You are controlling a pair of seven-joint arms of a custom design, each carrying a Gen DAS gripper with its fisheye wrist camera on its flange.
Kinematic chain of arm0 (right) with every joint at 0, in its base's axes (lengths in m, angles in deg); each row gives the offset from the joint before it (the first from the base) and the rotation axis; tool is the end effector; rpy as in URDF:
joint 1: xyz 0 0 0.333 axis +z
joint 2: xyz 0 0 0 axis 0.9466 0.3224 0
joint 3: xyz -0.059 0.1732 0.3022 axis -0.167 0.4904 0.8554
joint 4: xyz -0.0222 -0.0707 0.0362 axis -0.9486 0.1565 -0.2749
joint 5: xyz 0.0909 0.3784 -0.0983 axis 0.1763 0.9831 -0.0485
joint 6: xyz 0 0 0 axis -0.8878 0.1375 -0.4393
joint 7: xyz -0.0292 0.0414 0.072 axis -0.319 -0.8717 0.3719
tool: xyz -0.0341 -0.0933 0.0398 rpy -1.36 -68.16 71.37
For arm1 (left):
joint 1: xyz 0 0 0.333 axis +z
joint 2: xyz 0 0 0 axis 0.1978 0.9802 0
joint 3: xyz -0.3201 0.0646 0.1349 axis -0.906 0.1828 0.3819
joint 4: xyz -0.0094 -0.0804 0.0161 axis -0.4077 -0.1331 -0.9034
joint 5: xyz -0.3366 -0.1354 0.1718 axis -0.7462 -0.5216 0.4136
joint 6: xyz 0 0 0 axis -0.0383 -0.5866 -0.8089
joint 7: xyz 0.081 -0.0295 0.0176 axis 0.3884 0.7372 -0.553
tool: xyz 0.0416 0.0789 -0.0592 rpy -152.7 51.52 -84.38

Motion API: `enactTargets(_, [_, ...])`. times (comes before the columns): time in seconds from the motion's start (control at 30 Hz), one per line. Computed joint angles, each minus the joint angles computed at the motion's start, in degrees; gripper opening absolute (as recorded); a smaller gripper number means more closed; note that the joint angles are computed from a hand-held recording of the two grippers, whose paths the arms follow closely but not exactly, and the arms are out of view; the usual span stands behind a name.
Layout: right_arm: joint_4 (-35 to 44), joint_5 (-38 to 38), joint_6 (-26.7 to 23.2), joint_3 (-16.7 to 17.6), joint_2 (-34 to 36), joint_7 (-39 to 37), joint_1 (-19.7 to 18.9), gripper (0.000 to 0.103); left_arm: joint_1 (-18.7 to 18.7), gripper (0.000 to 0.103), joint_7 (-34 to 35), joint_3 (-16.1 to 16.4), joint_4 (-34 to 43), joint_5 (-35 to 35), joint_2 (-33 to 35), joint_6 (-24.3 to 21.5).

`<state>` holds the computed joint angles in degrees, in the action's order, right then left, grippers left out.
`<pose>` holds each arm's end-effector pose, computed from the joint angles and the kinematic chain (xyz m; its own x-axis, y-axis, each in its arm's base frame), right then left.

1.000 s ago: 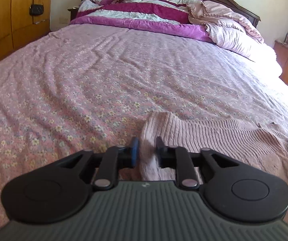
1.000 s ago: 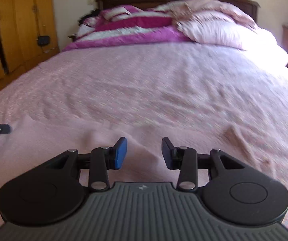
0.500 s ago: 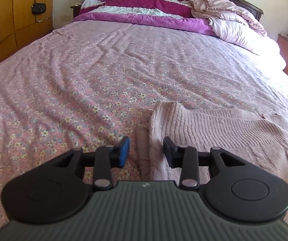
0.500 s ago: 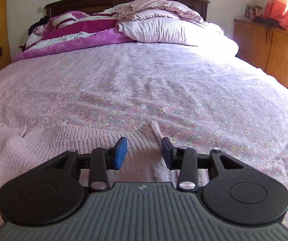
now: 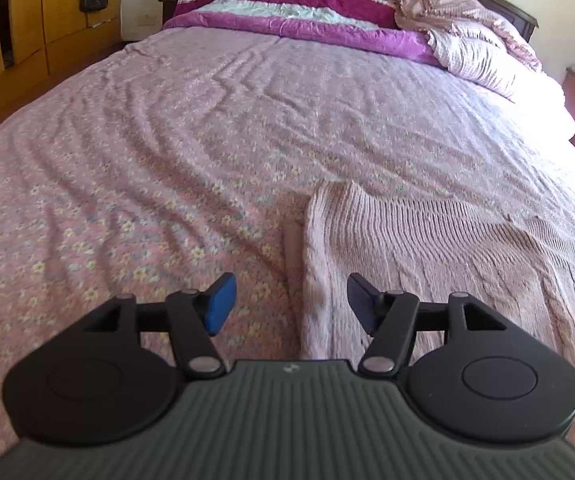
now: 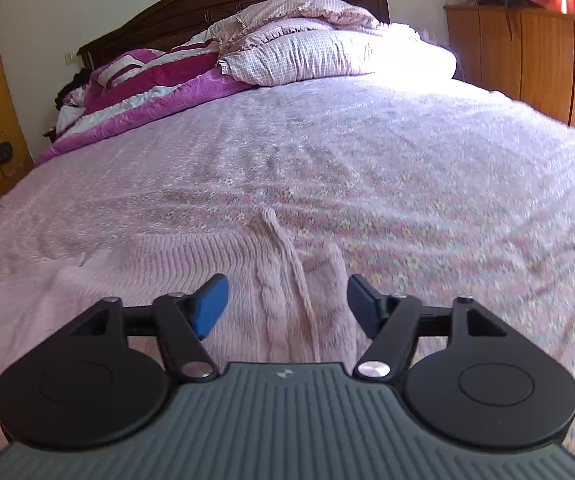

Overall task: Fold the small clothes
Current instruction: 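Move both open grippers over the ribbed edge of the folded cardigan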

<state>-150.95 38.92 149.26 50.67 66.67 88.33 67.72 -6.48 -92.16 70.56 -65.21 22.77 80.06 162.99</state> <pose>0.7781 0.1070 0.4458 0.2703 -0.9374 -0.2195 -0.6217 0.0041 -0.7832 0.5986 -0.2681 0.4625 0.5340 -0.8357 0.1283 -0.5465 -0.4569 -0.7019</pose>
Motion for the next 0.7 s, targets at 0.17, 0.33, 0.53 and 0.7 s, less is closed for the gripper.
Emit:
enactTargets(0.17, [-4.2,5.81,-1.76,4.04,-2.72,-2.78,-4.97,0.086,-0.02,0.072,1.47,-0.98,-1.41,-2.96,-1.32,0.83])
enactTargets(0.33, [-5.87,14.54,-8.69,6.05,-4.23,-7.22,-9.05,0.093,-0.25,0.074,2.45,-1.79,-2.47,-5.81,-2.22,2.15])
enactTargets(0.53, [-6.9,19.22,-13.65,2.82,-5.12,-10.81,-7.93,0.095,-2.48,0.074,2.01,-2.77,-0.92,-6.51,-1.84,-2.98])
enactTargets(0.7, [-5.99,22.94,-16.99,0.61,-5.02,-13.88,-6.59,0.103,-3.89,0.074,3.5,-3.34,0.72,-7.54,-0.75,-5.38])
